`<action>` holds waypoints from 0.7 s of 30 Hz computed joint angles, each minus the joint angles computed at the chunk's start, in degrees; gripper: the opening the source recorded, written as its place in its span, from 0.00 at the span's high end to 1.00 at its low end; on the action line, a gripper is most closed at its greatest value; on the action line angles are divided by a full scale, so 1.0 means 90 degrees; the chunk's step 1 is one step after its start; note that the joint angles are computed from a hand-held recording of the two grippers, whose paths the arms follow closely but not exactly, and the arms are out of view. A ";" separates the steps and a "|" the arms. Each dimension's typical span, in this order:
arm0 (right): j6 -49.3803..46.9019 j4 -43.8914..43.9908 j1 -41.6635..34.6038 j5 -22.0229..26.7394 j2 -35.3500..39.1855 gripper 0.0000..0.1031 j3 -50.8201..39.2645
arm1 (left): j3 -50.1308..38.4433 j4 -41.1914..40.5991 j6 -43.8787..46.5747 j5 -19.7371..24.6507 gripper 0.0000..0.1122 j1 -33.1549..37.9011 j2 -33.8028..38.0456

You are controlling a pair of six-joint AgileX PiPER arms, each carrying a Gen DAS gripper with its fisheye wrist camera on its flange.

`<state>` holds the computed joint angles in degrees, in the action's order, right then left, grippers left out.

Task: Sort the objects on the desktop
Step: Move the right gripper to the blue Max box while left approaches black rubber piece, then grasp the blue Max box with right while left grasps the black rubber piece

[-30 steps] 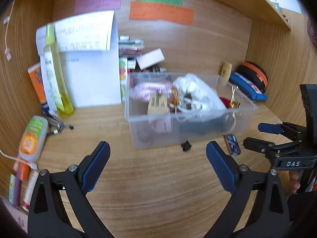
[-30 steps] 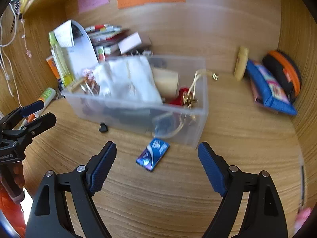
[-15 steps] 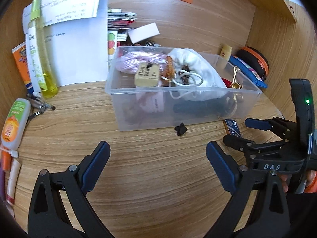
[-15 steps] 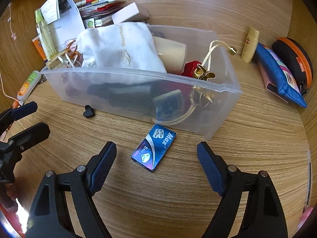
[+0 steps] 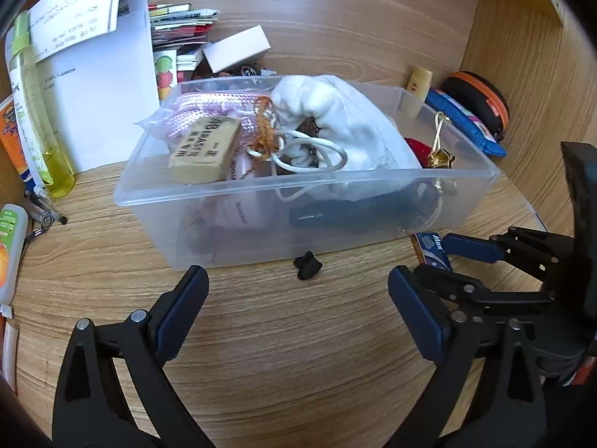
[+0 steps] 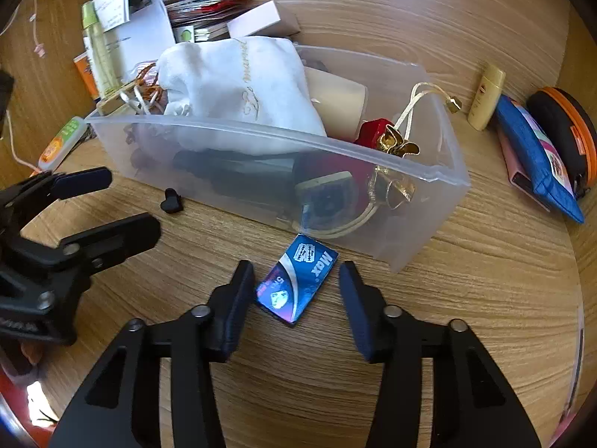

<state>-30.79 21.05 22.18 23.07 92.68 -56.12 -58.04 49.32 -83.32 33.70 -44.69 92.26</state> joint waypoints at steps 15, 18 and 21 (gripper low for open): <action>-0.2929 0.2022 -0.0867 0.0839 0.0065 0.75 -0.0068 | -0.0906 -0.0951 0.0835 0.0716 0.32 0.0052 0.0728; -0.3247 0.2090 -0.0970 0.0911 0.0007 0.76 0.0001 | -0.1118 -0.0917 0.0832 0.0965 0.36 -0.0023 0.0883; -0.3498 0.2141 -0.1047 0.0985 -0.0012 0.76 0.0022 | -0.1277 -0.0906 0.0841 0.1155 0.38 -0.0069 0.1000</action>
